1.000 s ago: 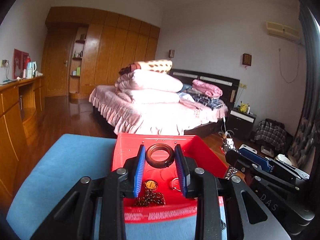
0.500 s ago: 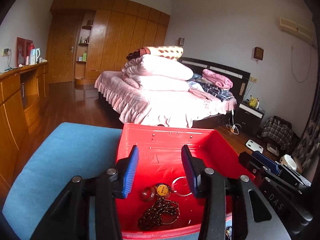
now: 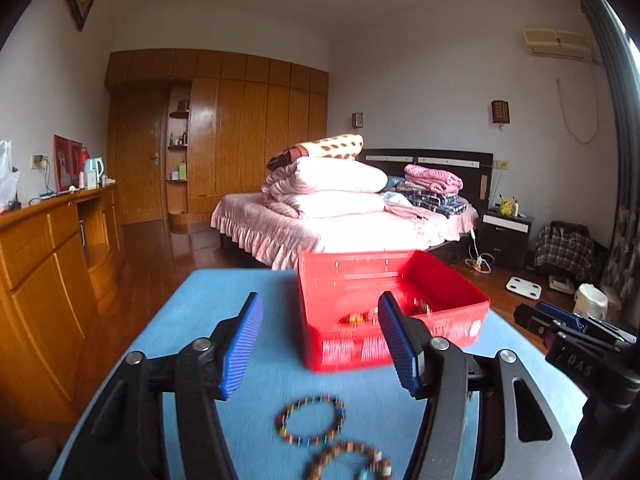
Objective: Organize jewelry
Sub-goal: 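Move both tools back toward the remaining jewelry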
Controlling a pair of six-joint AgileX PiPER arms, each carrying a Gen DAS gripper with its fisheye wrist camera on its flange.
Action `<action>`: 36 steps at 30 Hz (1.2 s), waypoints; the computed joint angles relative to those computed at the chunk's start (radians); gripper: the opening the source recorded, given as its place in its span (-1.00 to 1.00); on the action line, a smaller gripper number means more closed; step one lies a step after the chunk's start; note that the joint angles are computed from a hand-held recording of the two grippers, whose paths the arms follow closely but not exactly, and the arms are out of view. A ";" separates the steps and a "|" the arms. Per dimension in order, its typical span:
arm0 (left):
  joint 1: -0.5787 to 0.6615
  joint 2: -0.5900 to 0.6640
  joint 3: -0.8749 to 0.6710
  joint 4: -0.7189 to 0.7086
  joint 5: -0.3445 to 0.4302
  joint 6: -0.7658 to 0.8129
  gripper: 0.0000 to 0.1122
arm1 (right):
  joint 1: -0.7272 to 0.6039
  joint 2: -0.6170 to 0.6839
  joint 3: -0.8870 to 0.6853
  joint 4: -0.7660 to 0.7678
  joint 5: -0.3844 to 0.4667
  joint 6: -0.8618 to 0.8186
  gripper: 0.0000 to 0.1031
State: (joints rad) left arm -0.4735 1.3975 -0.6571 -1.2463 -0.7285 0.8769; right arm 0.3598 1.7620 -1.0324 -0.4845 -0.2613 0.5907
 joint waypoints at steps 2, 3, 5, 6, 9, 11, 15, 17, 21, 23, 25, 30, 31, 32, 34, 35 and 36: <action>-0.045 -0.021 0.064 -0.017 -0.051 -0.032 0.06 | 0.009 -0.026 0.071 0.107 -0.020 -0.099 -0.29; -0.069 -0.023 0.089 -0.023 -0.074 -0.055 0.06 | 0.013 -0.036 0.103 0.142 -0.032 -0.129 -0.29; -0.107 -0.022 0.137 -0.027 -0.113 -0.113 0.06 | 0.020 -0.049 0.157 0.191 -0.061 -0.168 -0.28; -0.122 -0.021 0.159 -0.024 -0.125 -0.147 0.06 | 0.028 -0.053 0.180 0.223 -0.072 -0.197 -0.27; -0.158 -0.011 0.205 -0.019 -0.133 -0.214 0.06 | 0.065 -0.054 0.242 0.424 -0.109 -0.386 -0.27; -0.165 0.008 0.220 -0.006 -0.131 -0.244 0.06 | 0.070 -0.048 0.267 0.433 -0.124 -0.390 -0.27; -0.211 0.063 0.220 -0.005 -0.120 -0.279 0.06 | 0.081 -0.028 0.292 0.459 -0.130 -0.409 -0.27; -0.212 0.081 0.212 0.005 -0.105 -0.292 0.06 | 0.082 -0.026 0.304 0.475 -0.133 -0.424 -0.27; -0.227 0.123 0.193 0.023 -0.087 -0.325 0.05 | 0.075 -0.039 0.326 0.520 -0.142 -0.470 -0.27; -0.231 0.131 0.178 0.018 -0.081 -0.314 0.05 | 0.065 -0.042 0.331 0.519 -0.145 -0.471 -0.27; -0.234 0.138 0.168 0.020 -0.074 -0.313 0.05 | 0.051 -0.043 0.333 0.501 -0.145 -0.456 -0.27; -0.211 0.169 0.124 0.011 -0.023 -0.293 0.04 | 0.031 -0.044 0.344 0.468 -0.154 -0.435 -0.24; -0.205 0.174 0.114 0.002 -0.010 -0.281 0.04 | 0.028 -0.043 0.346 0.464 -0.158 -0.432 -0.24; -0.198 0.179 0.107 -0.003 0.002 -0.275 0.03 | 0.028 -0.043 0.346 0.464 -0.159 -0.434 -0.24; -0.170 0.191 0.081 -0.026 0.056 -0.247 0.00 | 0.026 -0.041 0.345 0.454 -0.159 -0.428 -0.23; -0.156 0.194 0.071 -0.035 0.082 -0.236 -0.03 | 0.024 -0.040 0.344 0.444 -0.158 -0.420 -0.23; -0.145 0.200 0.059 -0.058 0.102 -0.208 -0.03 | 0.022 -0.039 0.343 0.435 -0.157 -0.413 -0.23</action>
State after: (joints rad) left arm -0.6187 1.5971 -0.5986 -1.3040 -0.6269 0.6687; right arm 0.3821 1.7235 -0.6899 -0.0493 -0.4183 0.1777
